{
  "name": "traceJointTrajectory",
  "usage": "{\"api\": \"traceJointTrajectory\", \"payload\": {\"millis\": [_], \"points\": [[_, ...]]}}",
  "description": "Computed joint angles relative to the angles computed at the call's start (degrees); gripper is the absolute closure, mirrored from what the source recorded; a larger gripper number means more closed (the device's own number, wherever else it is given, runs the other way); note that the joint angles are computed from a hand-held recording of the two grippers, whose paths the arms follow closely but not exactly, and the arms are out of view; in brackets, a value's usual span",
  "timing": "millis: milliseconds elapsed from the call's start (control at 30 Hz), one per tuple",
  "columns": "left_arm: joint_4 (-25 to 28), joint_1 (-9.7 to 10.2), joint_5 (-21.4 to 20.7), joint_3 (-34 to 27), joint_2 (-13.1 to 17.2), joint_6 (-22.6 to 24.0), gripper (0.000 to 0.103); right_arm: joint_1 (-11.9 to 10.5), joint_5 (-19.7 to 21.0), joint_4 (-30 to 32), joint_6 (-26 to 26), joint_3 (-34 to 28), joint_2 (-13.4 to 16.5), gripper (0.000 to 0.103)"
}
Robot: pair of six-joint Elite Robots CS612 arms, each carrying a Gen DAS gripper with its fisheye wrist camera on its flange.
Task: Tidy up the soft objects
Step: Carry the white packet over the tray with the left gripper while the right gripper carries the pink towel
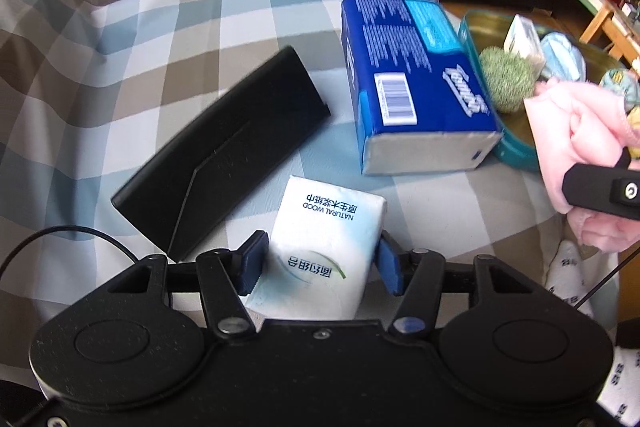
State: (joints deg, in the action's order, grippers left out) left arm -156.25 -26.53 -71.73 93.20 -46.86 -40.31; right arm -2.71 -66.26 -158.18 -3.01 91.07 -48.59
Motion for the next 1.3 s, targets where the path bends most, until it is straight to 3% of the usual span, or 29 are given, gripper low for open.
{"api": "traceJointTrajectory", "payload": {"millis": [300,700,867,1233,1300], "points": [[-3.9,0.13,0.0,-2.7,-0.4,3.7,0.049,-1.9,-2.5,-6.1,10.1,-2.4,0.9,0.059],[-5.2,-0.86,-2.2,-13.3,3.9,13.1,0.048,-4.6,-7.3,-12.1,26.1,-7.1,3.5,0.059],[-3.6,-1.20,-3.4,-18.1,6.4,16.0,0.048,-4.9,-12.1,-12.9,27.8,-7.5,4.2,0.059],[0.4,-1.03,-7.0,-27.7,11.4,16.6,0.046,-5.4,-11.6,-15.8,28.4,-7.4,5.5,0.056],[0.5,-0.96,-7.2,-28.9,12.2,16.0,0.040,-5.5,-10.9,-15.9,28.2,-7.5,5.7,0.042]]}}
